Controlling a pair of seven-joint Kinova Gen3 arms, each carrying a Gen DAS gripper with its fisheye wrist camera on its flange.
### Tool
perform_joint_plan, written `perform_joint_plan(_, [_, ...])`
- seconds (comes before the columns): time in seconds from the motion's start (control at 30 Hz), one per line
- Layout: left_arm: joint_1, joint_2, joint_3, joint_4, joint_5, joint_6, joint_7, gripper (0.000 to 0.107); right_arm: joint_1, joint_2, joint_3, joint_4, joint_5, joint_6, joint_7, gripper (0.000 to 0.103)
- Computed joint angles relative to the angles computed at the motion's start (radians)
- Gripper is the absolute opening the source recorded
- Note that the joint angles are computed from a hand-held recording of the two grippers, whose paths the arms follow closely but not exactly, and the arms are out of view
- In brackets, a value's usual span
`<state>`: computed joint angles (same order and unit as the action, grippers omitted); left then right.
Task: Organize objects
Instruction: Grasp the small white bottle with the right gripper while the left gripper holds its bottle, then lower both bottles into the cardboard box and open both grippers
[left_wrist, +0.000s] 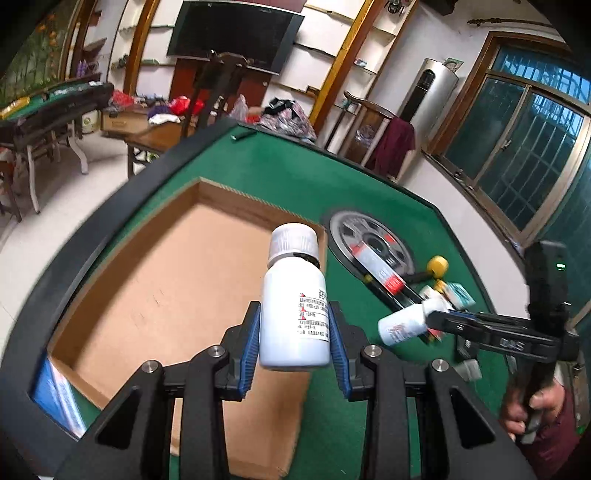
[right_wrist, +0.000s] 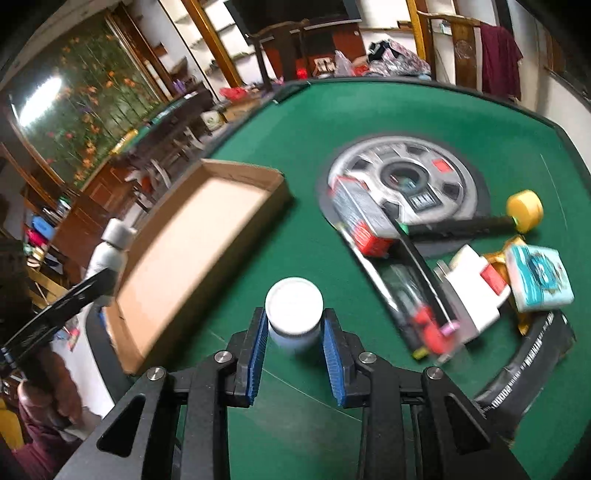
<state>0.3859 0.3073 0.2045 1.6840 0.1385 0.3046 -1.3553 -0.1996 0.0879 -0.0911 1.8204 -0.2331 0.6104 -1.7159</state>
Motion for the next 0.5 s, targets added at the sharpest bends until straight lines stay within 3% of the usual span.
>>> perform_joint_plan(0.27, [0.009, 0.099, -0.044, -0.156, -0.049, 0.098, 0.006, 0.033, -0.054, 0.045, -0.030, -0.111, 0.026, -0.025, -0.037, 0.032])
perform_joint_plan(0.4, [0.026, 0.174, -0.063, -0.241, -0.072, 0.139, 0.014, 0.033, -0.031, 0.130, -0.053, -0.225, -0.043, 0.034, 0.012, 0.032])
perform_joint_plan(0.5, [0.003, 0.237, -0.040, -0.307, -0.055, 0.177, -0.005, 0.033, -0.020, 0.229, -0.050, -0.329, -0.089, 0.102, 0.015, 0.032])
